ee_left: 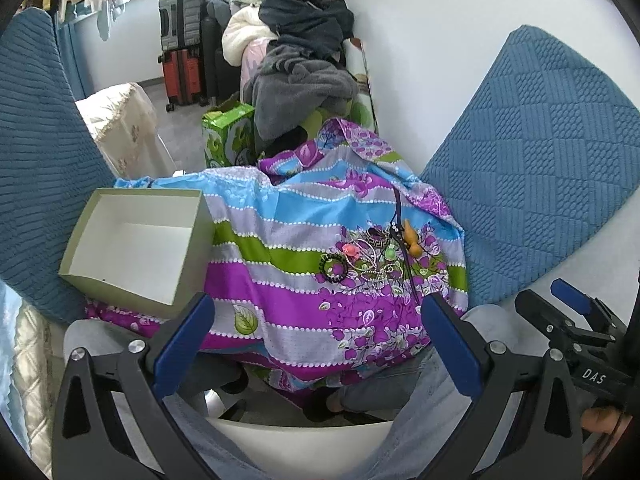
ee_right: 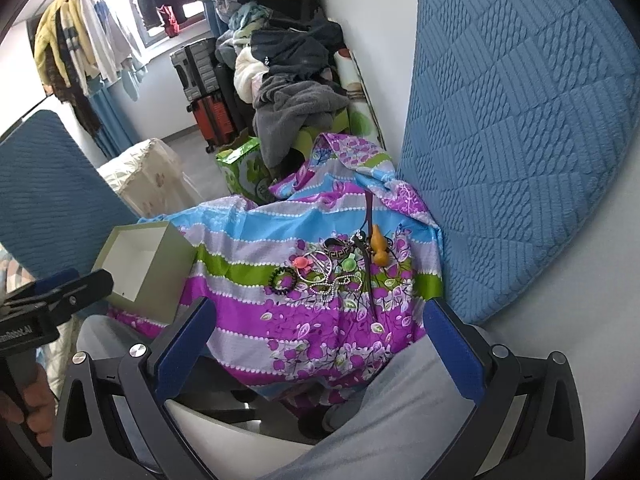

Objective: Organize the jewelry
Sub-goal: 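Move both tools down toward the jewelry pile on the floral cloth, then grasp the black coiled hair tie with the left tool while the right tool grasps the black rhinestone hairpin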

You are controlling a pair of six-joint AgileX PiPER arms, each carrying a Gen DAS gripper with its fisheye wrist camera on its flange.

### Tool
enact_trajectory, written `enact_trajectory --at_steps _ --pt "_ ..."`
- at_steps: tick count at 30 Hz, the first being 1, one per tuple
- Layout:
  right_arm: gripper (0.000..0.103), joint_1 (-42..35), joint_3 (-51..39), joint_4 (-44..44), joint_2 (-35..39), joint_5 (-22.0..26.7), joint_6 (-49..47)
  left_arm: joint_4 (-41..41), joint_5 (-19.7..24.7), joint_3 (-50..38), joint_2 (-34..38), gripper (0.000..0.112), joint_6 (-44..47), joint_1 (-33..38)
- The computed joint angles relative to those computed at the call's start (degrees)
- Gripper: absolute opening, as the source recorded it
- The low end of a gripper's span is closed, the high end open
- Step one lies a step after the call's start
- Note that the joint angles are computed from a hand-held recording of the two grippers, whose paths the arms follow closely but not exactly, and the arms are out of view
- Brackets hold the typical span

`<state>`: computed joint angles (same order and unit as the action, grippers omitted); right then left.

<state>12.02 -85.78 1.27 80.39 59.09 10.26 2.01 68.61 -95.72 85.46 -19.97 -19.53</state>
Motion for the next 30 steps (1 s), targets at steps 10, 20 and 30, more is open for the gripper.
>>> enact_trajectory --at_steps 10,20,30 --pt "0.101 -4.16 0.84 4.0 5.52 -4.27 -5.86 -2.6 -2.06 -2.63 7.75 0.102 1.93 0.92" --pt "0.051 -10.52 0.56 11.94 14.97 -8.73 -14.15 -7.04 -7.53 -3.6 17.34 0.097 6.09 2.64" --pt "0.034 -11.87 0.97 12.76 25.08 -15.53 -17.31 -13.07 -11.8 -5.46 28.63 0.071 12.84 4.24"
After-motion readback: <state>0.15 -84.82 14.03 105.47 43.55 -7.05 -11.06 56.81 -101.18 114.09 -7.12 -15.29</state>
